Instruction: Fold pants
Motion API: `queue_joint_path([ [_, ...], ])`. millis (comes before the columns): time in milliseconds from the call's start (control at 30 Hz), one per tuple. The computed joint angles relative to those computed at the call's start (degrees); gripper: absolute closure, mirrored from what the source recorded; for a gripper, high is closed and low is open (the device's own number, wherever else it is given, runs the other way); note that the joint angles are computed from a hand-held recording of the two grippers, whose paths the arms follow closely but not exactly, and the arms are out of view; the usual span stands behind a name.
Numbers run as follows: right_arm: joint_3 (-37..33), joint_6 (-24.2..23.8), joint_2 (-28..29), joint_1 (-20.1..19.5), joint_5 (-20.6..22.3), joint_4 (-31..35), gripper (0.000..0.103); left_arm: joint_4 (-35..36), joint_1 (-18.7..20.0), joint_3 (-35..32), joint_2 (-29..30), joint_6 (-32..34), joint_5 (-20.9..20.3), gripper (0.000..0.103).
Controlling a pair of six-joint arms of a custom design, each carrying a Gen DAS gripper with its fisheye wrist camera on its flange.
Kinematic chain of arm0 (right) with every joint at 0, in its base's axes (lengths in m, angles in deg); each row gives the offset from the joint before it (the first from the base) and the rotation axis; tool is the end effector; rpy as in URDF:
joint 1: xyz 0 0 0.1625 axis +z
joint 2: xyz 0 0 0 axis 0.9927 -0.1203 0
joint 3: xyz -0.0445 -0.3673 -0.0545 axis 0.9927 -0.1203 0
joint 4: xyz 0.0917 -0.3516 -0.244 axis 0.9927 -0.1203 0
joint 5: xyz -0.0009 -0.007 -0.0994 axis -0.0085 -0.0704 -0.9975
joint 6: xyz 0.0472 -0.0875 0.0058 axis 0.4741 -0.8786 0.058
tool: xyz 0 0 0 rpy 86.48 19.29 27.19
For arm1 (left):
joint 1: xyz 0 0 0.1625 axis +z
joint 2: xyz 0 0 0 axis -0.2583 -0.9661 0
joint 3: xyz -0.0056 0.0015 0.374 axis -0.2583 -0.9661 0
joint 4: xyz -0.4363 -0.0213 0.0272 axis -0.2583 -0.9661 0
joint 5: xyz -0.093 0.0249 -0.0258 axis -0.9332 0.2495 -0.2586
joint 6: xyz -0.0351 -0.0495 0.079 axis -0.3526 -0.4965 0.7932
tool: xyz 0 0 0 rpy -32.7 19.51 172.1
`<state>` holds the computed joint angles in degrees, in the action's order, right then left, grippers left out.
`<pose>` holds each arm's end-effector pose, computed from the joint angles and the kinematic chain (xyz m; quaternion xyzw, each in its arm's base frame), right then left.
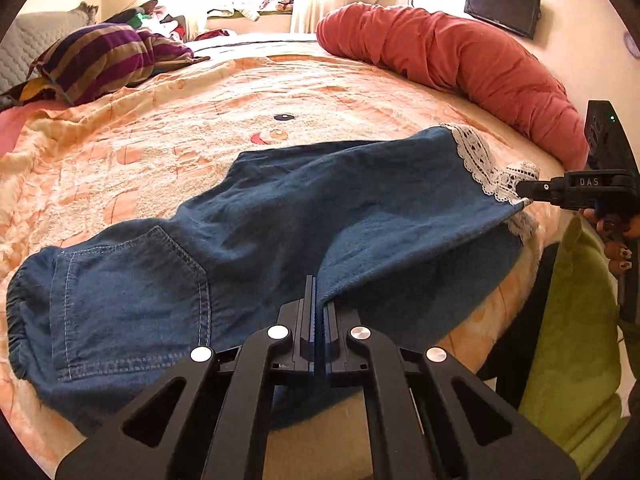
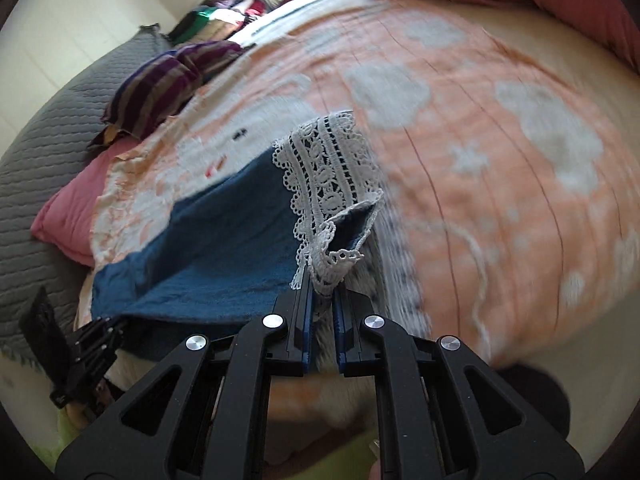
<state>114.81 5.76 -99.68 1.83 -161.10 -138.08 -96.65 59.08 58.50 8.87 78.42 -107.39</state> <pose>0.0703 -0.3990 0.1963 0.0054 -0.9398 0.2920 0.1776 -0.1265 -0.3932 0.1059 0.3021 0.8897 -0.2412 0.2430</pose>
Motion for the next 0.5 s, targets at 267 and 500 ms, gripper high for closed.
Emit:
queue_joint_path([
  [267,2.4,-0.5,-0.1,1.1,-4.8,-2.8,0.099,3.2,-3.4,2.7,-1.9,-0.3,2.4,0.101],
  [500,4.0,-2.0,0.4,3.0,-12.3,-9.2,0.075,5.8,-2.1,2.0,-1.1,-1.5,1.5,0.101],
])
